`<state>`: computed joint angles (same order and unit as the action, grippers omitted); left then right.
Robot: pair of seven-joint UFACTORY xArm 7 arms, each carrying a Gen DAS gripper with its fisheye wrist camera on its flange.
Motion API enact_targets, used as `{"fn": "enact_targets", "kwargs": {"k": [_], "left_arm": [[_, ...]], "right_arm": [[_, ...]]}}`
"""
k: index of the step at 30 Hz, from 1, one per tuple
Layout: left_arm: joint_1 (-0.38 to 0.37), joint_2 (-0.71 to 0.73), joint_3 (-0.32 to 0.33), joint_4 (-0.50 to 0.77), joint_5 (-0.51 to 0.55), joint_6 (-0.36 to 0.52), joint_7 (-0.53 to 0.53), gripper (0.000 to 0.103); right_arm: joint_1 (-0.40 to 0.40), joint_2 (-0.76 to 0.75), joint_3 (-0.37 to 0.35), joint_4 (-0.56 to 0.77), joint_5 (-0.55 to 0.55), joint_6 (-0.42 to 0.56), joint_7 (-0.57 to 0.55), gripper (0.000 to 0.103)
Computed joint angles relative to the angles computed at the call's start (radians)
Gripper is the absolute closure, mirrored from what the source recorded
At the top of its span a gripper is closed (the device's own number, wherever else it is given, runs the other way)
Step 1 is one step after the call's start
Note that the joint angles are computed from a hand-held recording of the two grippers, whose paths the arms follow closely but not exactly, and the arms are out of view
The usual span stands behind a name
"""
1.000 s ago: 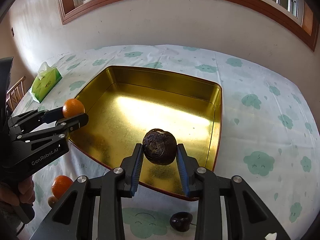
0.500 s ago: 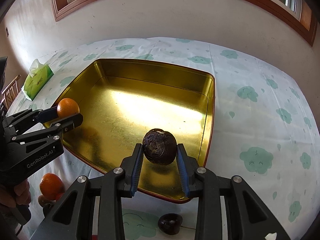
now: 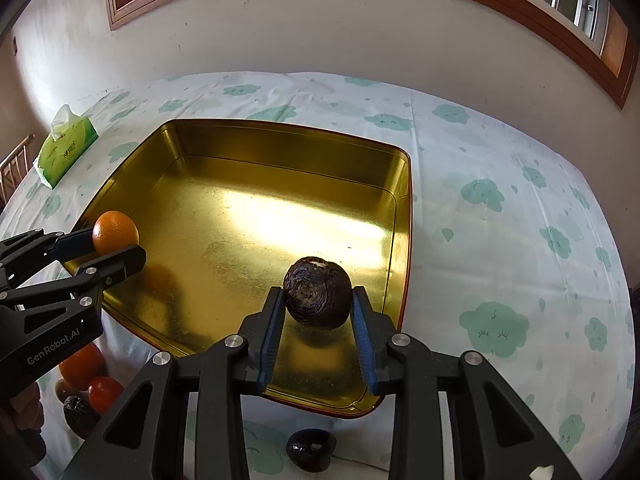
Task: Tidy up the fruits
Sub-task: 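Lower both fruits into the tin and open both grippers, then withdraw both open grippers from the tin back toward the fruits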
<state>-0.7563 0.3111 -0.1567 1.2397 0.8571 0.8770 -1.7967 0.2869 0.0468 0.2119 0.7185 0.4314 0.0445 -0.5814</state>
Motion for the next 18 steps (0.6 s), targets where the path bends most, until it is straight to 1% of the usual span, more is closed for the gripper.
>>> {"fn": "enact_targets", "kwargs": {"k": [2,7,8,9,11,13,15,18], "left_arm": [[-0.001,0.0,0.0,0.0,-0.001,0.004,0.002,0.059],[-0.003,0.002,0.0,0.004,0.002,0.014,-0.001,0.059],[-0.002,0.002,-0.001,0.005,0.001,0.014,0.001,0.059],[-0.003,0.003,-0.001,0.007,0.001,0.015,0.001,0.059],[-0.003,0.004,0.0,0.008,0.001,0.015,0.002,0.058],[-0.004,0.005,0.0,0.01,-0.001,0.017,0.002,0.058],[-0.004,0.005,0.001,0.01,0.0,0.017,0.0,0.058],[-0.006,0.004,0.001,0.008,0.007,0.014,-0.002,0.052]], "right_arm": [[-0.006,0.001,0.01,0.001,0.039,-0.003,-0.034,0.074],[-0.002,0.0,0.007,0.0,0.033,-0.001,-0.039,0.073],[-0.004,0.0,0.011,0.001,0.049,-0.001,-0.053,0.073],[-0.009,0.001,0.02,0.005,0.087,0.002,-0.088,0.071],[-0.008,0.002,0.023,0.008,0.113,0.004,-0.113,0.071],[-0.014,0.002,0.036,0.017,0.191,0.021,-0.188,0.066],[-0.008,-0.003,0.034,0.018,0.23,0.031,-0.226,0.064],[0.001,-0.014,0.028,0.021,0.322,0.056,-0.305,0.063]]}}
